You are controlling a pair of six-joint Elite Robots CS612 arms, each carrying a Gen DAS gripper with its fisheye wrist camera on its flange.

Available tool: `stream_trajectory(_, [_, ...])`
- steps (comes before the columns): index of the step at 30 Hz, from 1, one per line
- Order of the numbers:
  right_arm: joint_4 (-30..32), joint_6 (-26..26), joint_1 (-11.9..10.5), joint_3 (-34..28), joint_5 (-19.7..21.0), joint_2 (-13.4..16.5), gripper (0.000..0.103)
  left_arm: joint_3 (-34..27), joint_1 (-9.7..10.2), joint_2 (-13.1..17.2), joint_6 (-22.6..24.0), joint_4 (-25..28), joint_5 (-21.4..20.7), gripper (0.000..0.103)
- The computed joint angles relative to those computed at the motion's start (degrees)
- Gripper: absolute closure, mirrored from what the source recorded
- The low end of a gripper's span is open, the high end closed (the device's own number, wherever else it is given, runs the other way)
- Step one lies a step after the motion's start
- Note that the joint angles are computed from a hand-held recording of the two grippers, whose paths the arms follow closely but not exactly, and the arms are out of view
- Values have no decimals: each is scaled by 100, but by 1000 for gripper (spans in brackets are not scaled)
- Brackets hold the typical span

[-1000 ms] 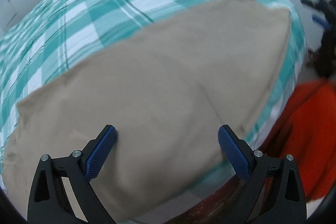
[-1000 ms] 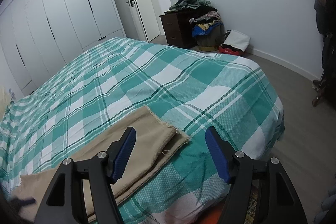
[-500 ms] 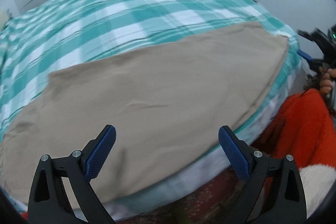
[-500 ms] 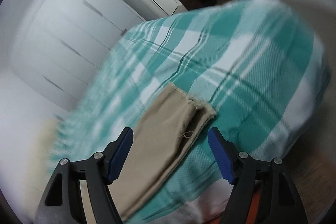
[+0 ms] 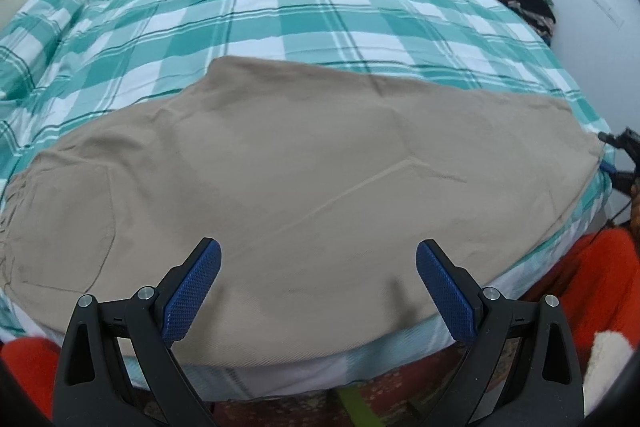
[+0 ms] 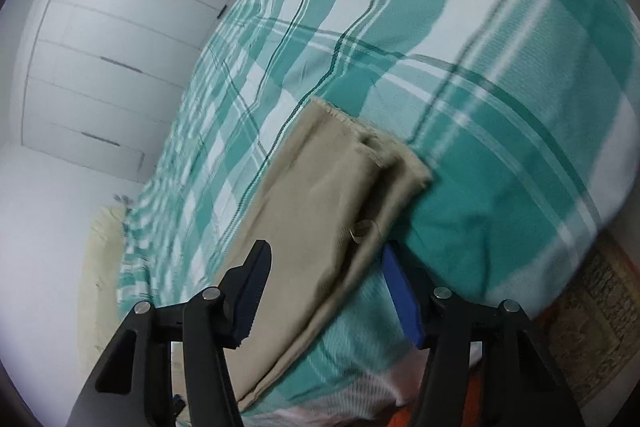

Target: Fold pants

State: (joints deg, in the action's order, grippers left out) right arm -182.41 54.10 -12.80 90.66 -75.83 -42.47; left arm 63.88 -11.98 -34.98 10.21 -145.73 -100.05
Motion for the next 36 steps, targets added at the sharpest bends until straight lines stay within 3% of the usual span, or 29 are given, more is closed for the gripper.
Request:
stream_trajectory(3, [870, -406, 34, -345, -89, 93, 51, -12, 49, 4, -94, 98, 43, 5])
stream_trajectory(5, [1307, -737, 100, -493, -371, 128, 77, -32, 108, 12, -234, 76, 43, 5])
stream_trajectory(7, [1184, -673, 105, -438, -515, 99, 94, -100, 184, 50, -428, 14, 77, 5])
stream_trajectory(10, [1069, -1104, 266, -451, -981, -47, 96, -221, 286, 139, -753, -124, 161, 5])
stream_trajectory(14, [523, -1696, 488, -584, -960, -264, 96, -394, 442, 316, -1225, -257, 200, 5])
stream_trajectory(18, [516, -2637, 864, -1090, -796, -340, 96, -546, 546, 431, -1542, -229, 132, 5])
stream_trajectory(23, [928, -3484, 1315, -1926, -242, -71, 96, -559, 610, 447, -1713, -409, 51, 5])
stream_trajectory(29, [1730, -4284, 1816, -2825, 247, 525, 94, -653, 680, 501, -1984, -330, -41, 5])
stream_trajectory(30, [1935, -4262, 1872, -2978, 407, 659, 91, -667, 688, 509, -2023, -321, -22, 5])
stream_trajectory(32, [2345, -4199, 1908, -3108, 915, 802, 62, -654, 708, 505, -2105, -337, 45, 5])
stream_trajectory(33, [2424, -4161, 1911, -3082, 1104, 838, 57, -646, 717, 502, -2141, -345, 54, 5])
stream_trajectory(36, [1995, -4066, 1860, -2648, 1012, 712, 56, -672, 752, 523, -2284, -338, -12, 5])
